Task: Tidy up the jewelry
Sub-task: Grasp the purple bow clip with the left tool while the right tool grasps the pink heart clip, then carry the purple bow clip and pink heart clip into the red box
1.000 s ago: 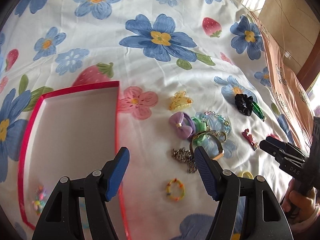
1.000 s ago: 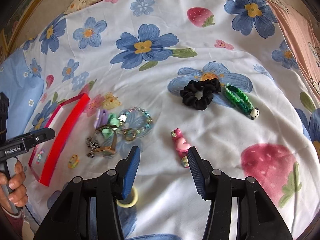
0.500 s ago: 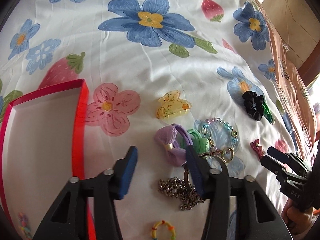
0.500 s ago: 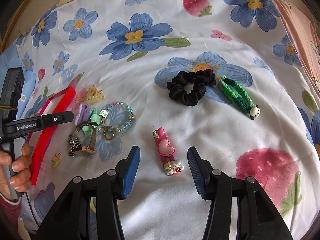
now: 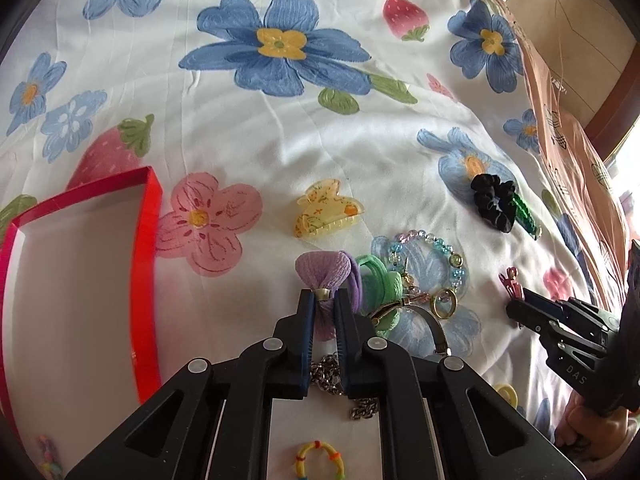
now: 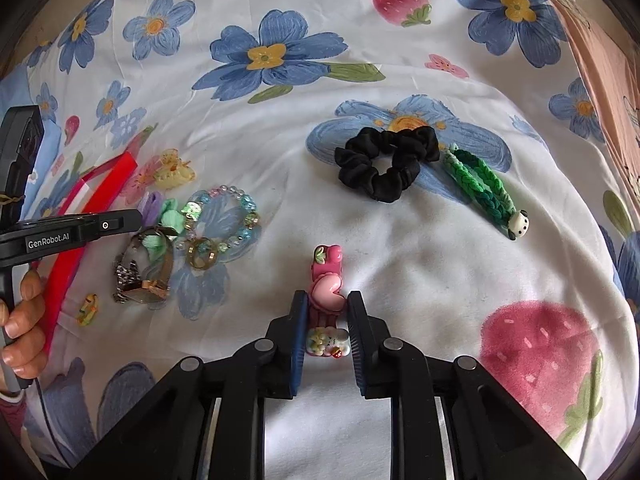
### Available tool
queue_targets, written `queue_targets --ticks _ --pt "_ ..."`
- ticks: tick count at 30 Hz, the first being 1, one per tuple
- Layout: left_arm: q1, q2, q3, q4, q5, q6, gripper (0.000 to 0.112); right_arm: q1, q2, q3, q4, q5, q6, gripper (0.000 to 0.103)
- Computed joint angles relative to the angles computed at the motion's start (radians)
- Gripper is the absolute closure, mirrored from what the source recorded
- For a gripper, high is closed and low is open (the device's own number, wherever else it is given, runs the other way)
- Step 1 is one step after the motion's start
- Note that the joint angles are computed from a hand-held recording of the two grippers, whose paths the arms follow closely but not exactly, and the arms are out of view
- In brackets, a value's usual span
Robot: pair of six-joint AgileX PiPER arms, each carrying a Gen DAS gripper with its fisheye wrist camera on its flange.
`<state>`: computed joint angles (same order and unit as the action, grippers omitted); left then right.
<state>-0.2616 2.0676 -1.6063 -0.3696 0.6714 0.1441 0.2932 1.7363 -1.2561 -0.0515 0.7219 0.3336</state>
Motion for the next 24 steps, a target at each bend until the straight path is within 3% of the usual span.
queue_targets --ticks 10,24 --pt "0.083 -0.226 0.243 -0.108 -0.053 0.104 0.104 0.069 0.001 -0.089 0.072 0.01 -0.024 0.084" --pt "0.284 -0.463 0.476 -0.236 -0.019 0.267 0.104 0.21 0.128 -0.297 0.114 0.054 -0.032 0.084"
